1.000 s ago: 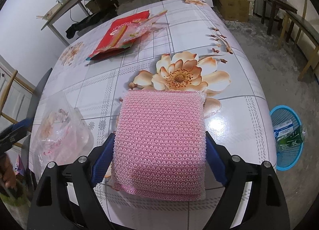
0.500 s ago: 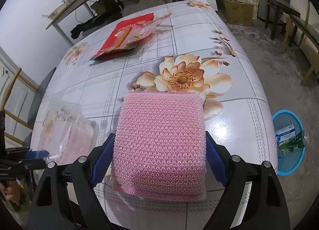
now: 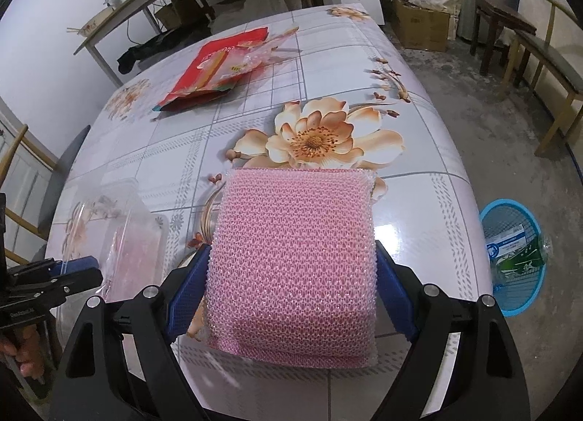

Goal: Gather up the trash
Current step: 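Lift the clear tray with the left tool while the right tool holds the pink sponge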

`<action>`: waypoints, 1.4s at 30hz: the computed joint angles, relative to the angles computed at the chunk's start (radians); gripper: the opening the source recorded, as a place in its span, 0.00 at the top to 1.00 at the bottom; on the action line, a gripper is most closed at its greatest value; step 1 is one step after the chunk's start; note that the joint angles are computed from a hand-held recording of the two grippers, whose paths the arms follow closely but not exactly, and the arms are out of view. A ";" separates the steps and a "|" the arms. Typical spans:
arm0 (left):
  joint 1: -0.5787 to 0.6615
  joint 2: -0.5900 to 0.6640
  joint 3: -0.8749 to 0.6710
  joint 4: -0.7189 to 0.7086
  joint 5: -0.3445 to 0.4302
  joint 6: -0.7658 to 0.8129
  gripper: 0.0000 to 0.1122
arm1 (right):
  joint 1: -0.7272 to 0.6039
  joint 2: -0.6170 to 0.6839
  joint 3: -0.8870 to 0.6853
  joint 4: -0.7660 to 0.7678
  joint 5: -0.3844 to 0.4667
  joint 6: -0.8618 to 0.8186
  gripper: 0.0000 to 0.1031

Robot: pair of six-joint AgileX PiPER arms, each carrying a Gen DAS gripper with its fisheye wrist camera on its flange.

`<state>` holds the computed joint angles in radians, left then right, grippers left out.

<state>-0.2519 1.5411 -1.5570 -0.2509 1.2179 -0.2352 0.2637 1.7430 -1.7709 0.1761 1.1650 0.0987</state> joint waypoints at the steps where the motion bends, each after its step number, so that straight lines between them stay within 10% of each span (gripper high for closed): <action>1: -0.008 -0.003 0.007 0.011 -0.009 -0.007 0.76 | -0.001 -0.002 0.002 0.000 0.000 0.001 0.21; 42: -0.246 0.001 -0.012 0.402 -0.057 -0.199 0.97 | 0.023 -0.052 0.067 -0.043 -0.034 0.078 0.24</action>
<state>-0.4976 1.5422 -1.5690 0.1512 1.1605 -0.4340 0.2865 1.6911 -1.7036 0.1329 1.1315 0.1765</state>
